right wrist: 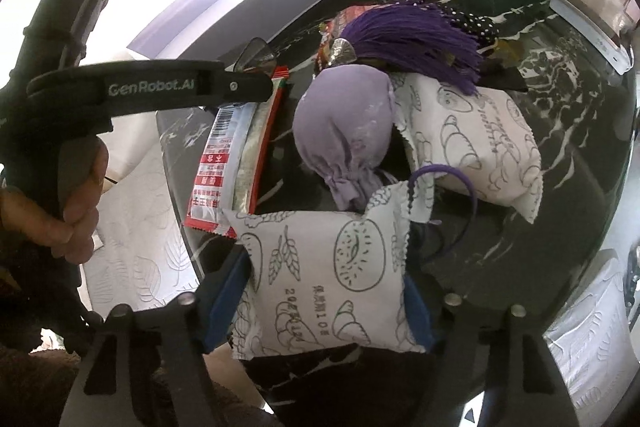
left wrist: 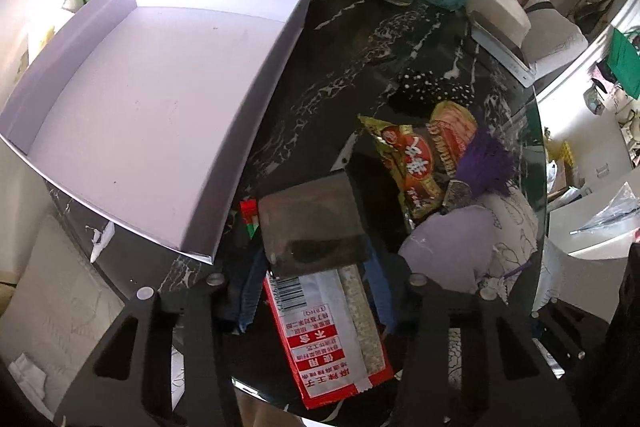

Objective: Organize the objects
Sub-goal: 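Grasp the dark square container with the left tool while the right tool grasps a white sachet, then carry the container and sachet with both tools over the lavender box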

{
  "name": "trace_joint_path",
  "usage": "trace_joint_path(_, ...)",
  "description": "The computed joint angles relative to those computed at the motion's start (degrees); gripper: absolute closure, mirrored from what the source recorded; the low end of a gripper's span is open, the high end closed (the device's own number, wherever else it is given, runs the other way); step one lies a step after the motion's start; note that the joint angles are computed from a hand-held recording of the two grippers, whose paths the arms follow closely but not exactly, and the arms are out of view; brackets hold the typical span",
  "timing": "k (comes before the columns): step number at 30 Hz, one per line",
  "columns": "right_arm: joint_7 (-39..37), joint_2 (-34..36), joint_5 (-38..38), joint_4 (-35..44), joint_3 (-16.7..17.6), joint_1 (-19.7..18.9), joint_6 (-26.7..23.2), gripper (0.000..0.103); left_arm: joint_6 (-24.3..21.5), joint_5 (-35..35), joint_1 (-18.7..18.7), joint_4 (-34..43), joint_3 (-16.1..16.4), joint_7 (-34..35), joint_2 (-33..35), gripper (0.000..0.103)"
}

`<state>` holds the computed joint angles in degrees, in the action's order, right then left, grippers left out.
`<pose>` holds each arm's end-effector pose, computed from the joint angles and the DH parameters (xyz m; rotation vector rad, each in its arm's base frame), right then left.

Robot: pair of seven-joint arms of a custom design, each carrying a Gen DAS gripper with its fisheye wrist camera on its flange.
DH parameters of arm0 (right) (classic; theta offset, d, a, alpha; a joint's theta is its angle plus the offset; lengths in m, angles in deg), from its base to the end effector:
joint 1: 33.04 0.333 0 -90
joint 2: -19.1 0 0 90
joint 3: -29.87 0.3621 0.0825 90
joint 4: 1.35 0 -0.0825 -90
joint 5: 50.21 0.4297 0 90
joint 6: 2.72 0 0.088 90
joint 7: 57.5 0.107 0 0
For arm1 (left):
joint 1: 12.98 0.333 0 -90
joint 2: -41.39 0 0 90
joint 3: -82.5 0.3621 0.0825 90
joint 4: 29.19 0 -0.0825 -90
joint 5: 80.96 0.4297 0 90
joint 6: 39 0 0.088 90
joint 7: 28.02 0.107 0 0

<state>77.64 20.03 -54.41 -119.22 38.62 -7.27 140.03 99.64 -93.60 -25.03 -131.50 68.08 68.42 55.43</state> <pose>0.5178 0.3561 0.4970 -1.7920 2.0560 -0.1259 0.6419 -0.3046 0.4870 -1.6510 2.5400 -0.7018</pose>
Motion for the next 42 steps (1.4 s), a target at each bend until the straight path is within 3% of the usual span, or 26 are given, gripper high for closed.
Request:
trace_joint_path(19, 6.73, -4.12, -2.39, -3.61, 0.95, 0.20, -1.78, 0.036, -5.10, -0.28, -0.17, -4.96, 0.45, 5.61, -5.17, 0.059)
trace_joint_path(22, 6.95, -4.02, -3.07, -3.53, 1.07, 0.14, -1.93, 0.035, -3.58, 1.11, -0.67, -5.74, 0.70, 3.90, -5.26, 0.059)
trace_joint_path(26, 7.16, -3.79, -3.78, -3.62, 1.01, 0.06, -1.55, 0.035, -2.35, 4.64, -1.38, -5.69, 1.00, 1.39, -4.78, 0.047)
trace_joint_path(30, 6.67, -4.35, -2.98, -4.64, 0.93, 0.02, -0.15, 0.035, -2.42, 4.64, -1.20, -4.85, 0.88, 0.48, -3.73, 0.046)
trace_joint_path(32, 5.72, -4.85, -2.09, -5.48, 0.85, -0.01, 1.02, 0.036, -0.99, 2.37, -0.55, -5.79, 0.45, 2.43, -4.22, 0.047)
trace_joint_path(34, 5.11, -5.18, -1.31, -6.08, 0.80, -0.10, 2.00, 0.038, -0.37, 1.49, -0.45, -6.02, 0.24, 3.65, -4.32, 0.059)
trace_joint_path(42, 2.66, -6.53, 0.46, -7.22, 0.74, -0.68, 3.62, 0.039, -1.03, 0.30, -0.86, -7.01, 0.11, 5.74, -6.31, 0.060)
